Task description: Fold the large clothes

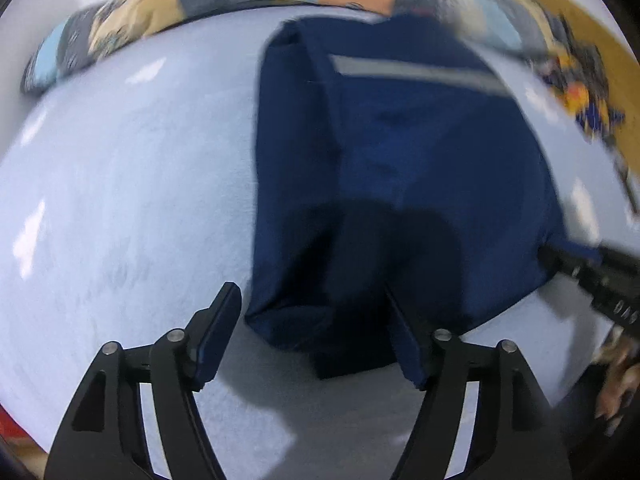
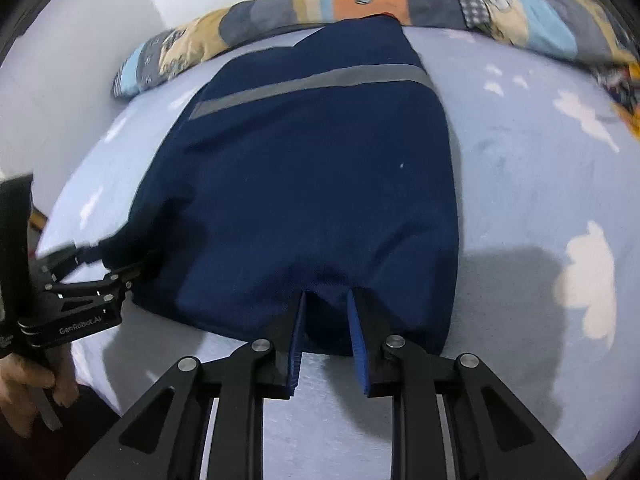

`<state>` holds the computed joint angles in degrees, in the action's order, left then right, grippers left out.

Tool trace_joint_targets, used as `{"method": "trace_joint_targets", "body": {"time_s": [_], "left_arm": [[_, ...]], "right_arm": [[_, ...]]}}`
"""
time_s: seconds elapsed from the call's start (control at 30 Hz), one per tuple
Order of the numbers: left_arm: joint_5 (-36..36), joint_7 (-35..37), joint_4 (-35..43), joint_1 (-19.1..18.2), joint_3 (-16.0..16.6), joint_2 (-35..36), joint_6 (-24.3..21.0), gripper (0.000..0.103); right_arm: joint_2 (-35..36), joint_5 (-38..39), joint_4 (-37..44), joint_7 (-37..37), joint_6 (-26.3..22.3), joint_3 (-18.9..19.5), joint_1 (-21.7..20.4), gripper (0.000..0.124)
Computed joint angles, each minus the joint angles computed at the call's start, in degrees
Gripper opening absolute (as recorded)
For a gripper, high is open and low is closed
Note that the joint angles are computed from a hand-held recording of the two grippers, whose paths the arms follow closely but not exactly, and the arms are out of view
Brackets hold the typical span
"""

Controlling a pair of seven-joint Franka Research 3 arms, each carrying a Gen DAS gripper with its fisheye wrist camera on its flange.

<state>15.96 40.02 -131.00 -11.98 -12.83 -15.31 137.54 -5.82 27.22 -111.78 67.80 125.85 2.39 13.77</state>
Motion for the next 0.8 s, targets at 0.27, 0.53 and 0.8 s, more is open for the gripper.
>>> {"method": "trace_joint_targets", "body": {"time_s": [0.27,0.53,0.8], "left_arm": [[16.0,-11.8,-1.1,5.6,-4.5,-5.2,5.6,0.069],[17.6,-9.9,8.5,2.7,-3.3,6.9,-2.6,0.071],[9.8,-10.9,8.2,1.1,-0.2,7.7,-0.5,0.077]], "right_arm": [[0.6,5.7,3.1,-0.4,6.5,-1.6,-1.7,0.031],[8.6,3.4,10.7,5.6,2.0,-0.4,-1.7,0.032],[7.0,3.2,9.2,4.8,1.4,0.1,-1.5,0.036]]}}
